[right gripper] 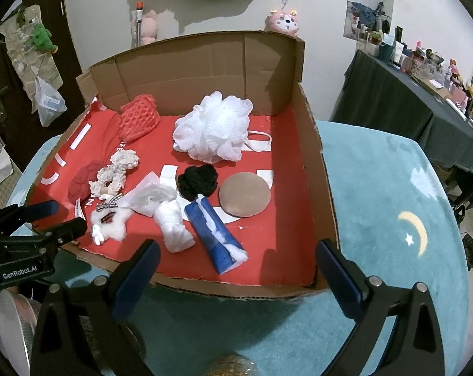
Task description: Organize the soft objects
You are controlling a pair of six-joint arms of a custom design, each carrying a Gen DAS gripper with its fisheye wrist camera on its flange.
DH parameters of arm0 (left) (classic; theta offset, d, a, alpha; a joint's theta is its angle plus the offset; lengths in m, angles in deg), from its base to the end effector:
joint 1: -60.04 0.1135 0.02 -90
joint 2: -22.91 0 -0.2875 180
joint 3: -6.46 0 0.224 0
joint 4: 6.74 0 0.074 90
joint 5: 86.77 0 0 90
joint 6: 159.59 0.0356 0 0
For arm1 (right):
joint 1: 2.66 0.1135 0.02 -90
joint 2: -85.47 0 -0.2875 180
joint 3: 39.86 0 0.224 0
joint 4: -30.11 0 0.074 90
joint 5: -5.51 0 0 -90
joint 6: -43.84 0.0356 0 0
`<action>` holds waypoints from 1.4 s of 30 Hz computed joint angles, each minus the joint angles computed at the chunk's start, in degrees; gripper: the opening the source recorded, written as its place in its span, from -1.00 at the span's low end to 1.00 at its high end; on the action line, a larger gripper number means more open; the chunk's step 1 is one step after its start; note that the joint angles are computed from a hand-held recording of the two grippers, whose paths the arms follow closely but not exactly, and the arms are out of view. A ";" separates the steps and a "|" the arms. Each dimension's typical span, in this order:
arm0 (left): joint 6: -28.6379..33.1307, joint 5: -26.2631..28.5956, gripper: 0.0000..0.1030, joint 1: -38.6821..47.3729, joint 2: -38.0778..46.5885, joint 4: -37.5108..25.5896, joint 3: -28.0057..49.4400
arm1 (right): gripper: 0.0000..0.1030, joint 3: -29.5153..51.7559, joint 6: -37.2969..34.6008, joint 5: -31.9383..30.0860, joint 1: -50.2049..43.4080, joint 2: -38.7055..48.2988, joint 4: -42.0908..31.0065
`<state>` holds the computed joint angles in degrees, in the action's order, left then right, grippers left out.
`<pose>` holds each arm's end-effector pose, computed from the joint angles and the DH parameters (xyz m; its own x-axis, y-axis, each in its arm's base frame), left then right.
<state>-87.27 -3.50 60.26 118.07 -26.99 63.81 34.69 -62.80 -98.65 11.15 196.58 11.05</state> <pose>0.2807 0.0052 0.1697 -0.7885 -0.3046 -0.5342 -0.3204 0.9450 -0.0659 0.3521 0.0955 0.1587 -0.6632 -0.4489 -0.5988 -0.5798 0.8141 0.0317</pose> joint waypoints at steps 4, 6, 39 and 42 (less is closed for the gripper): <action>-0.20 0.05 0.49 0.11 0.17 0.07 0.10 | 0.96 -0.04 -0.02 -0.04 -0.02 -0.04 -0.01; -0.28 0.10 0.49 0.16 0.23 0.10 0.13 | 0.96 -0.08 0.03 -0.03 -0.01 -0.07 0.02; -0.39 0.96 0.49 0.59 0.24 0.93 -0.47 | 0.96 -0.45 0.00 0.04 -0.01 -0.26 0.35; -0.47 1.18 0.49 0.59 0.23 1.01 -0.56 | 0.96 -0.47 -0.03 0.05 -0.02 -0.26 0.36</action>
<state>-87.74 -2.32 60.85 118.30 -25.97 63.26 34.21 -62.83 -98.61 11.13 196.32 11.42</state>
